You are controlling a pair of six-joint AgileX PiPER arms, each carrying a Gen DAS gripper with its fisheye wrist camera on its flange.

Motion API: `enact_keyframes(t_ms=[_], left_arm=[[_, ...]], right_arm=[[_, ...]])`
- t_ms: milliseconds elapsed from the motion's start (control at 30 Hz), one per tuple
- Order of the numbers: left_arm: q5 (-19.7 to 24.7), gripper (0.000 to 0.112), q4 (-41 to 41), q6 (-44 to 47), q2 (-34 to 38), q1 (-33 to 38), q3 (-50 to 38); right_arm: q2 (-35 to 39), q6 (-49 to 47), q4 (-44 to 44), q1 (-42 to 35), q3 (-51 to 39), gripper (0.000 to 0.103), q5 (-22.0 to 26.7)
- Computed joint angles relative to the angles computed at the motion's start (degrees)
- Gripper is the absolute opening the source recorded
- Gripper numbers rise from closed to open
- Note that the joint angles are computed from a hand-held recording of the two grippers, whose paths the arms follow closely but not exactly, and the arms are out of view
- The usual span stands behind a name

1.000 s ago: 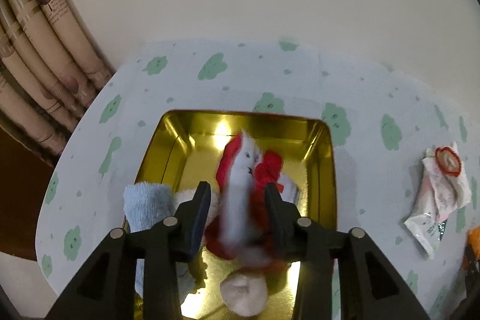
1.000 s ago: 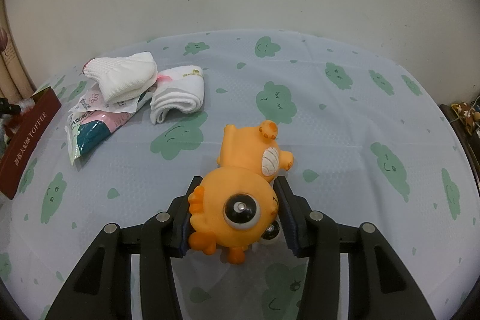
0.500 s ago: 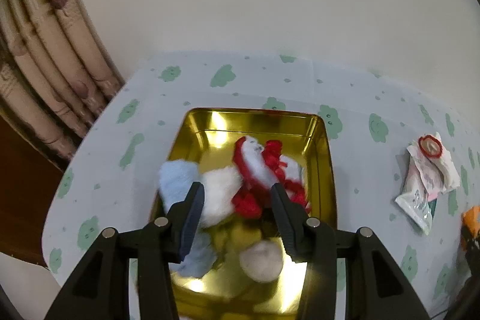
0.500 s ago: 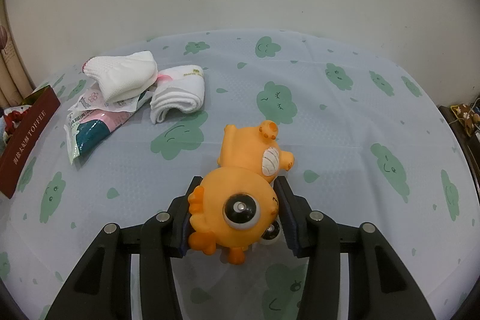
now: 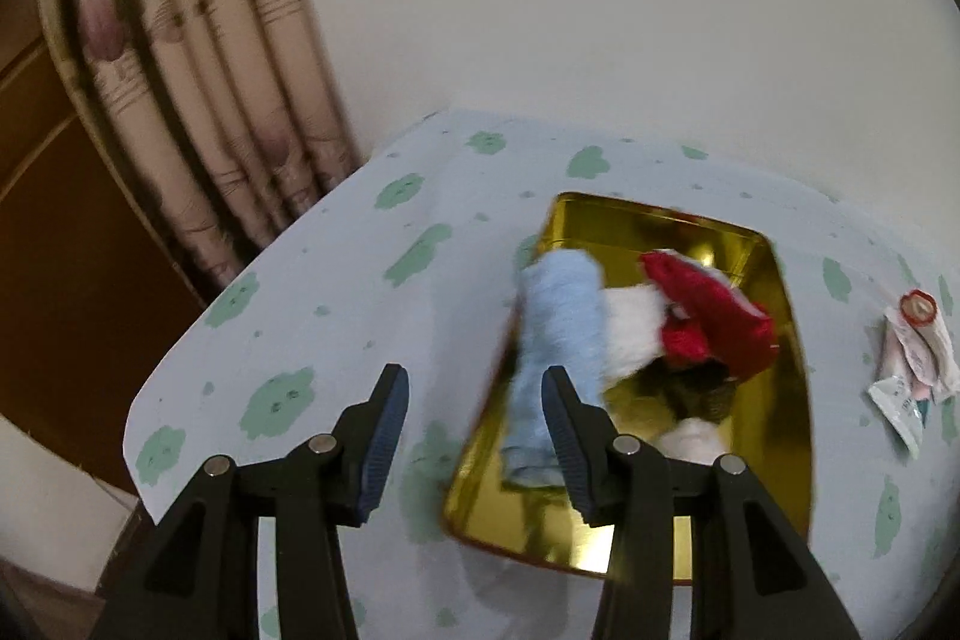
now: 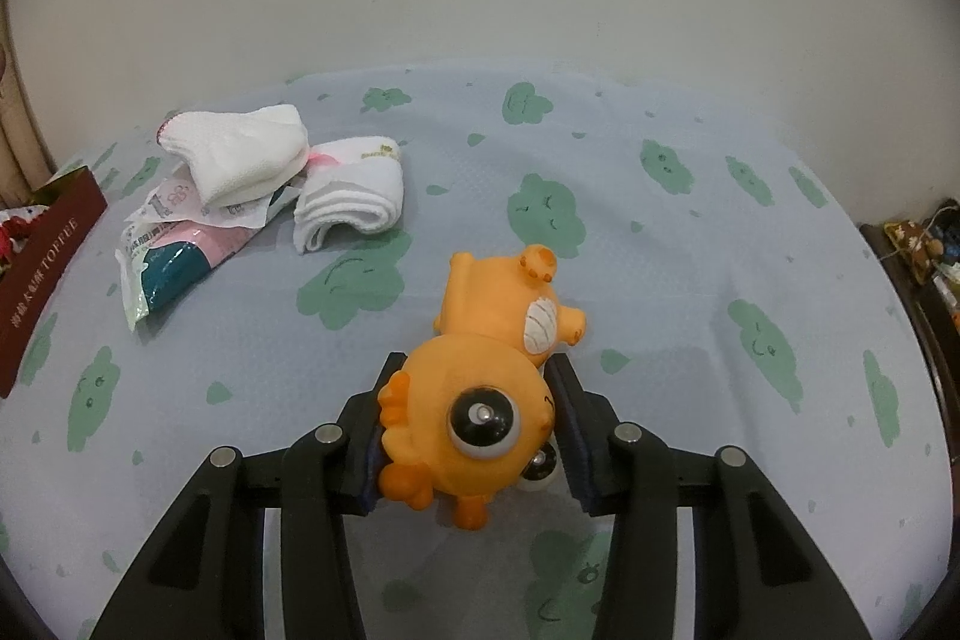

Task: Organize soft objects
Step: 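Carry the orange rubber toy into the tin and open the right gripper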

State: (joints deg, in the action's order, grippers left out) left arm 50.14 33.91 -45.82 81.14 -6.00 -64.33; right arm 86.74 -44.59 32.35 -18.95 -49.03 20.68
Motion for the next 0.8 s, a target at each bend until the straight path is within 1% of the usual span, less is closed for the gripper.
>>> enact_keyframes(t_ms=[167,267,433,533,667,800], left_arm=[[-1.5,0.047,1.66,-1.66,-1.26,1.55,2.63],[-2.27,0.047,3.53,-3.11,-1.82,0.8,4.36],[-3.98,0.047,2.67,-1.6,-2.41,1.49,5.6],[-4.33,0.047,2.18,-1.68,-2.79,2.18,5.93],[-3.65,0.047,4.42,-4.32,-3.26,2.13,6.44],[-4.92,0.047,2.75,-3.79,-3.94,4.04,6.69]], right_arm=[[-1.05,7.87,-6.86,2.63,-0.62,0.042,0.01],[-1.99,12.11,-10.74,4.65,-1.12,0.042,0.56],[-4.2,17.48,-15.31,9.09,-2.05,0.042,2.22],[-5.25,20.67,-17.36,12.78,-2.99,0.042,3.4],[-6.1,24.54,-20.13,18.86,-4.35,0.042,4.58],[-5.82,26.78,-20.39,25.43,-7.1,0.042,6.7]])
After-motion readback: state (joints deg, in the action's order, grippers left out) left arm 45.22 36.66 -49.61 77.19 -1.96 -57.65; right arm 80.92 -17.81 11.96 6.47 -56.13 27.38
